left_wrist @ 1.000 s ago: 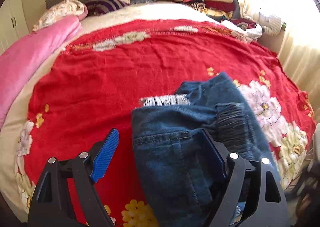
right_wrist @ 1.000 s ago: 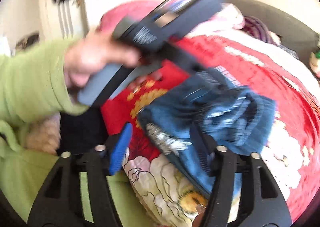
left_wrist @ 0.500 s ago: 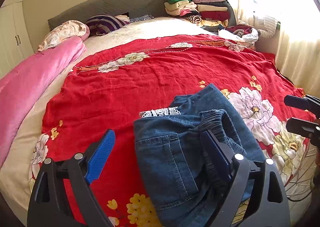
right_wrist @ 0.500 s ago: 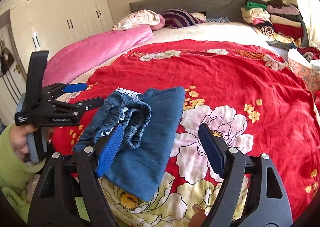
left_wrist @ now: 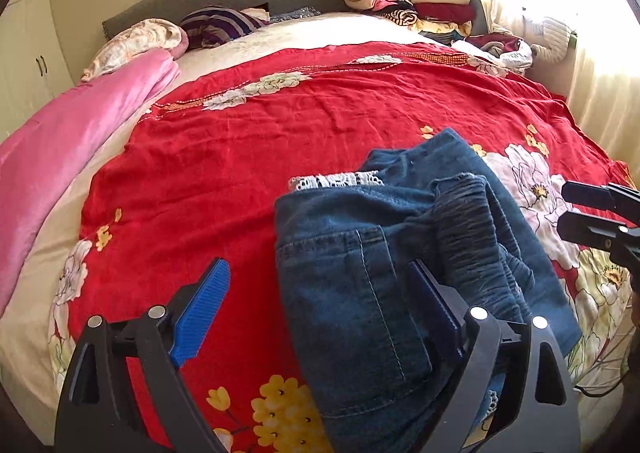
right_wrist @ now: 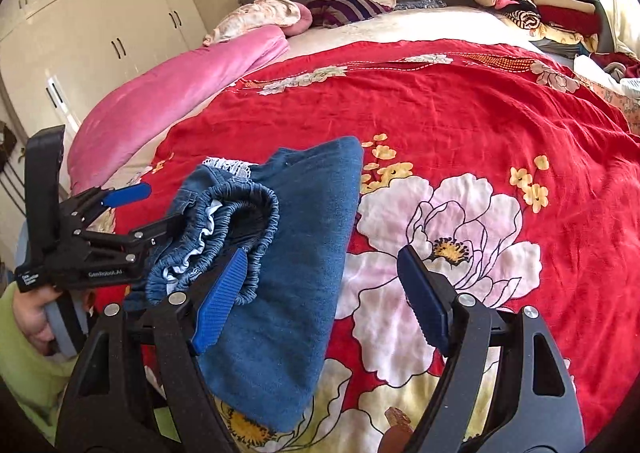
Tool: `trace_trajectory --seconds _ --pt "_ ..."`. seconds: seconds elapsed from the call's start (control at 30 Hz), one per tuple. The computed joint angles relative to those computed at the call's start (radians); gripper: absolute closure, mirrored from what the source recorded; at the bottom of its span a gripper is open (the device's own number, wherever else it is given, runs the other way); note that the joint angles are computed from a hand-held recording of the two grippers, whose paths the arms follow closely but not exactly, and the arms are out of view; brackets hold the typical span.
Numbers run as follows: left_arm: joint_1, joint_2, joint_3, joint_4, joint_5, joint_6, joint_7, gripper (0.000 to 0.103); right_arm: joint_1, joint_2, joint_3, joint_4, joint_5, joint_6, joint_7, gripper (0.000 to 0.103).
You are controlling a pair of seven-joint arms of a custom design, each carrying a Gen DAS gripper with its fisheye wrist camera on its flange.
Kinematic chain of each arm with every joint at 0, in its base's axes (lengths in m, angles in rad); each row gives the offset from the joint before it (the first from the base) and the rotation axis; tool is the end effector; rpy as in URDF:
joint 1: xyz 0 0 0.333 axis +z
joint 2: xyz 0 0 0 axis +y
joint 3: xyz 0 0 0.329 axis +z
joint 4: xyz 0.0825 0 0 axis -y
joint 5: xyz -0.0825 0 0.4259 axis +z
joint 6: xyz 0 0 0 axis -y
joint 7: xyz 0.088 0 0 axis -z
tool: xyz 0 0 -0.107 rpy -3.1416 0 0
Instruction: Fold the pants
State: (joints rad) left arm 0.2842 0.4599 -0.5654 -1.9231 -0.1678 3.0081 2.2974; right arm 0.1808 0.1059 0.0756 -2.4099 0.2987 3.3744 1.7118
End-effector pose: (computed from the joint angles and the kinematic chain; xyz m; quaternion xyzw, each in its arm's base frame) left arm 0.6910 -0.1480 0.3446 -0.3877 0.8493 -0.2960 0.2019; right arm 0.5574 0.1122 0.3483 -0.5729 0.7083 -0.2005 0.3604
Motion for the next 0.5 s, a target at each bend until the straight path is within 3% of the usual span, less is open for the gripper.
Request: trace_trajectory --seconds 0.07,0.17,0.2,0.3,0.5 --pt "0.025 -0.002 -0.024 -0.006 -0.015 -0.007 0.013 0.014 0.046 0.005 -0.036 0.006 0.052 0.0 -0.039 0.032" --pt "0.067 -0.009 -0.066 -0.022 -0.052 -0.005 0.042 0.012 0.053 -0.008 -0.033 -0.007 0.074 0.017 -0.052 0.03" --pt "0.071 -0.014 -0.068 -0.027 -0.059 -0.007 0.044 0.005 0.065 -0.019 -0.038 -0.015 0.093 0.021 -0.067 0.029" --pt "0.101 -0.026 -0.091 -0.038 -0.097 -0.023 0.075 0.005 0.061 -0.03 -0.03 -0.03 0.101 0.045 -0.065 0.026" --pt "0.065 -0.048 -0.05 -0.044 -0.145 -0.015 0.086 0.005 0.044 -0.043 -0.021 -0.048 0.077 0.065 -0.037 0.02"
